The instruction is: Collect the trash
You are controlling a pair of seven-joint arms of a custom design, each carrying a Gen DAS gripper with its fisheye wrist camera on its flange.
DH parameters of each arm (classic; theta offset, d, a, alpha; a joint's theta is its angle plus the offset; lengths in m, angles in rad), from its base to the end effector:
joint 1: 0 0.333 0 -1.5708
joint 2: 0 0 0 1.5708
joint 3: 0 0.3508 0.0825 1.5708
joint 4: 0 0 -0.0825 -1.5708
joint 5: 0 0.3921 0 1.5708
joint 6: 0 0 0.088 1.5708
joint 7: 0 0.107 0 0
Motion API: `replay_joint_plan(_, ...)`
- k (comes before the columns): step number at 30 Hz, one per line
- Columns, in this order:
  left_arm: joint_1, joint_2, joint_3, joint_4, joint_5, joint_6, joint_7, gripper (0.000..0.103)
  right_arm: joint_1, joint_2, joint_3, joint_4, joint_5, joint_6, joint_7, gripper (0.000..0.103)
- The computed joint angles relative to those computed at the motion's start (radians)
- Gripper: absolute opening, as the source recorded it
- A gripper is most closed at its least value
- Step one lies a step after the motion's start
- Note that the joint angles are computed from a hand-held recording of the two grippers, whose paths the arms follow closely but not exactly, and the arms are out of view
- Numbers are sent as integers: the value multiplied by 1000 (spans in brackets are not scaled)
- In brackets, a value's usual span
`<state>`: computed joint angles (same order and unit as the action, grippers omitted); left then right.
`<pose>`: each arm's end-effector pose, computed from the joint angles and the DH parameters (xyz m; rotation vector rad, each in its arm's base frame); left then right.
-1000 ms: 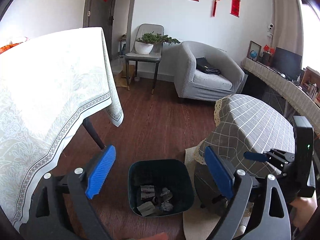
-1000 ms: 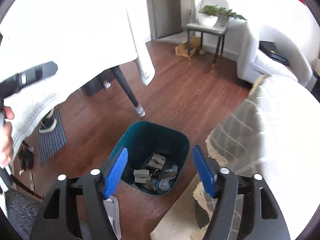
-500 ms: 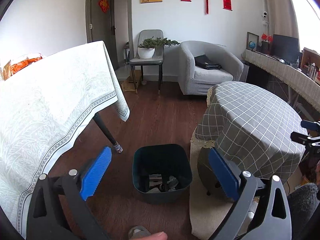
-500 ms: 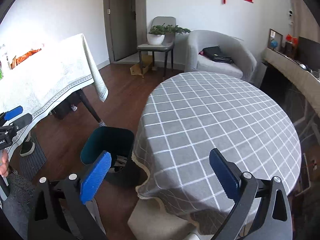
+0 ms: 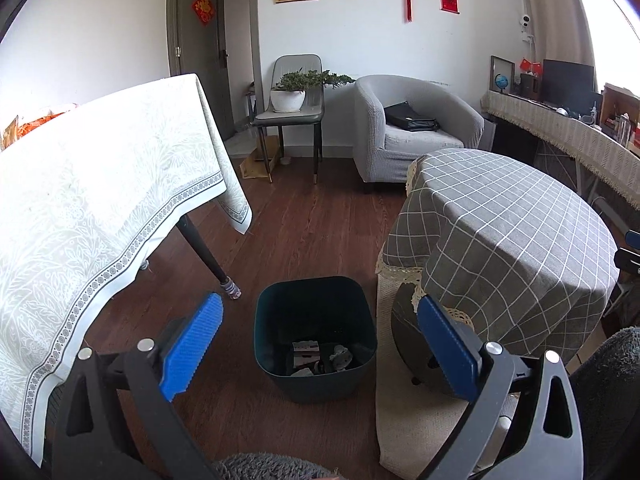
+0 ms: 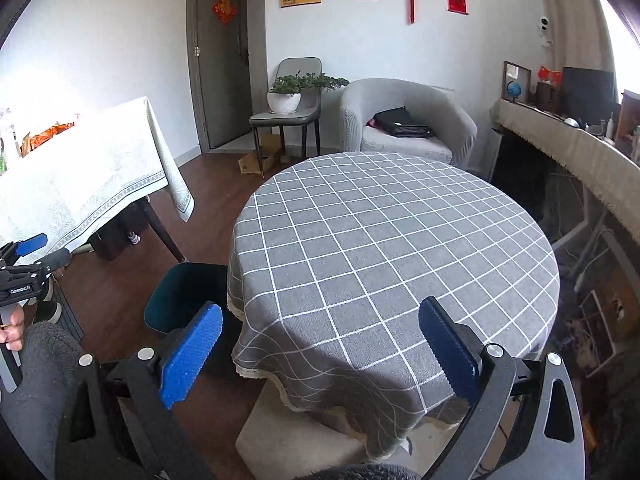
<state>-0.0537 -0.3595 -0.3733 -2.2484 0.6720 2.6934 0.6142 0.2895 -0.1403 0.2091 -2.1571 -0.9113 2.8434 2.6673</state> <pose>0.4321 -0.2471 0.6123 -1.6386 1.6420 -0.8125 0.4624 0.3057 0.5681 -1.7593 1.4604 -0.7607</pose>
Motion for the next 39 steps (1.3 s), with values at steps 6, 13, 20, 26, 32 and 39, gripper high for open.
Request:
replay_joint_plan(6,-13,39,-8,29,16,-11,7,100,13,17,-20,1,42,44,-115,99)
replay_joint_plan(13,-43,58,11,42,10,-44,6,100,9,17,-27,-24,169,117,-240,100)
replay_joint_plan(20,-59,59,27,40,-13,-42,21,100,-5,25,-12,-23,203,128,-259,100)
replay_joint_plan(26,-61,62,26,45,-21,-46,27,100,-3,25,-14,-25,216,129,-264,100)
replay_joint_plan(32,-67,70,31,47,-36,-43,42,100,-9,22,-14,-31,232,140,-269,100)
replay_joint_plan(39,-66,68,34,43,-45,-39,49,100,-17,20,-11,-36,244,146,-272,100)
